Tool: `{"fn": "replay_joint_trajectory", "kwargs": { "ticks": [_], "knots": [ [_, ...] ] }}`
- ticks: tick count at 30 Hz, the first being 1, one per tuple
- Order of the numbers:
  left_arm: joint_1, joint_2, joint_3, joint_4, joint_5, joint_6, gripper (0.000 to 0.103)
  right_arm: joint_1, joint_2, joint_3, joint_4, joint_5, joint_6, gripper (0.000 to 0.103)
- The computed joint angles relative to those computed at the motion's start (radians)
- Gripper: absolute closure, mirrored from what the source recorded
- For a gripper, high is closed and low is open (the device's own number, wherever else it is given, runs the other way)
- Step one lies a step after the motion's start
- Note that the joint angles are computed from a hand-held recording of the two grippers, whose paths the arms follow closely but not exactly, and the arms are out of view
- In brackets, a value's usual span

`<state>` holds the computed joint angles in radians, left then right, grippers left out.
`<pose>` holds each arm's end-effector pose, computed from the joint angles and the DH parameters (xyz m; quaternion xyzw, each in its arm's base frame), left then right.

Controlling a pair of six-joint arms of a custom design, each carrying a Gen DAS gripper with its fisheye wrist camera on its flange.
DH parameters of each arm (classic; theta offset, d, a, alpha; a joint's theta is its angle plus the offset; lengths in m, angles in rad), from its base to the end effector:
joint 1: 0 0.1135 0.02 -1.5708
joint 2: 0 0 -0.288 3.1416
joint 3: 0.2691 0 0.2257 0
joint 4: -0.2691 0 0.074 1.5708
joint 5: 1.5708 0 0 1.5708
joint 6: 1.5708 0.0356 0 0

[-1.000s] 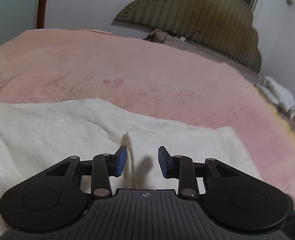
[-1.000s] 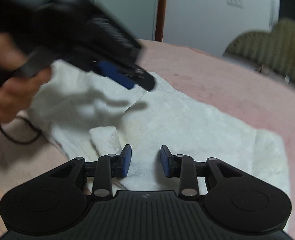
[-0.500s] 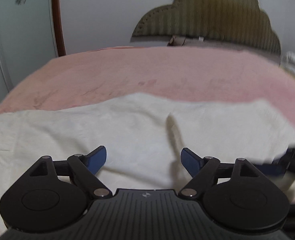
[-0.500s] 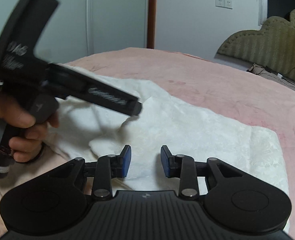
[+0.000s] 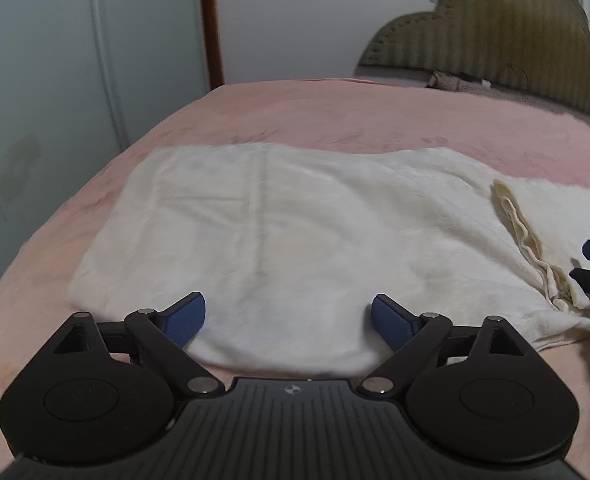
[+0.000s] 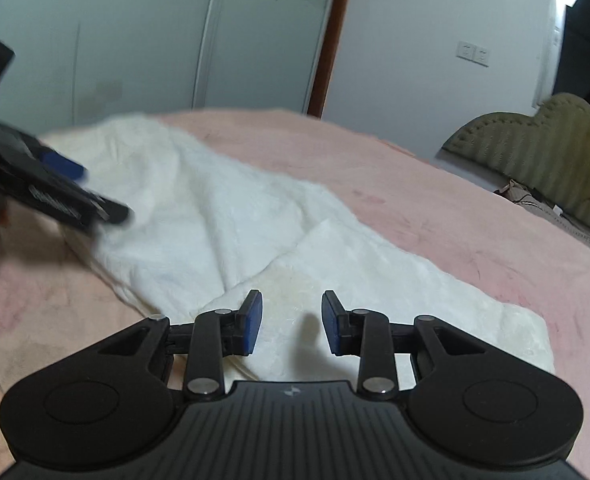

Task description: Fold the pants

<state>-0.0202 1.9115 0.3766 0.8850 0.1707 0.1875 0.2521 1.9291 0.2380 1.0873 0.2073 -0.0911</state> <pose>0.2707 -0.0115 0.1037 0.1302 0.8839 -0.0391 0.4476 0.2382 0.0538 0.0982 -0.1030 0.8759 -0.0541 0.4683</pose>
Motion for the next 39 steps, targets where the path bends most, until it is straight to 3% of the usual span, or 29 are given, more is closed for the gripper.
{"fn": "replay_joint_trajectory", "kwargs": {
  "ticks": [4, 5, 8, 12, 14, 17, 18, 23, 28, 32, 35, 38, 39],
  "knots": [
    [0.181, -0.065, -0.005, -0.053, 0.151, -0.042, 0.014, -0.031, -0.063, -0.020, 0.004, -0.048, 0.062, 0.071],
    [0.227, -0.079, 0.015, -0.101, 0.198, -0.065, 0.011, -0.025, -0.095, -0.012, -0.025, -0.063, 0.055, 0.071],
    [0.318, -0.104, 0.109, -0.273, 0.254, -0.181, 0.011, 0.087, -0.115, 0.041, -0.079, -0.035, -0.025, 0.071],
    [0.452, -0.056, 0.233, -0.482, 0.497, -0.268, 0.011, 0.253, -0.038, 0.149, -0.108, 0.001, -0.156, 0.071],
    [0.488, -0.027, 0.261, -0.522, 0.586, -0.297, 0.011, 0.309, 0.007, 0.225, -0.156, -0.013, -0.190, 0.070],
    [0.502, -0.013, 0.284, -0.540, 0.617, -0.319, 0.009, 0.382, 0.102, 0.334, -0.211, 0.023, -0.259, 0.054],
    [0.500, -0.007, 0.290, -0.538, 0.626, -0.334, 0.007, 0.406, 0.136, 0.358, -0.206, 0.052, -0.288, 0.049],
    [0.460, 0.026, 0.300, -0.490, 0.665, -0.423, 0.001, 0.451, 0.243, 0.416, -0.122, 0.153, -0.362, 0.047],
    [0.415, 0.107, 0.313, -0.346, 0.700, -0.577, 0.001, 0.463, 0.349, 0.549, -0.087, 0.326, -0.361, 0.010],
    [0.387, 0.184, 0.332, -0.182, 0.727, -0.728, 0.001, 0.467, 0.382, 0.598, -0.053, 0.381, -0.336, 0.008],
    [0.376, 0.227, 0.342, -0.073, 0.736, -0.815, 0.002, 0.461, 0.378, 0.550, 0.079, 0.404, -0.326, 0.002],
    [0.355, 0.232, 0.364, -0.076, 0.704, -0.806, 0.009, 0.429, 0.324, 0.545, 0.004, 0.344, -0.271, 0.002],
    [0.345, 0.227, 0.378, -0.111, 0.692, -0.768, 0.024, 0.419, 0.307, 0.549, -0.048, 0.303, -0.262, 0.002]
  ]
}}
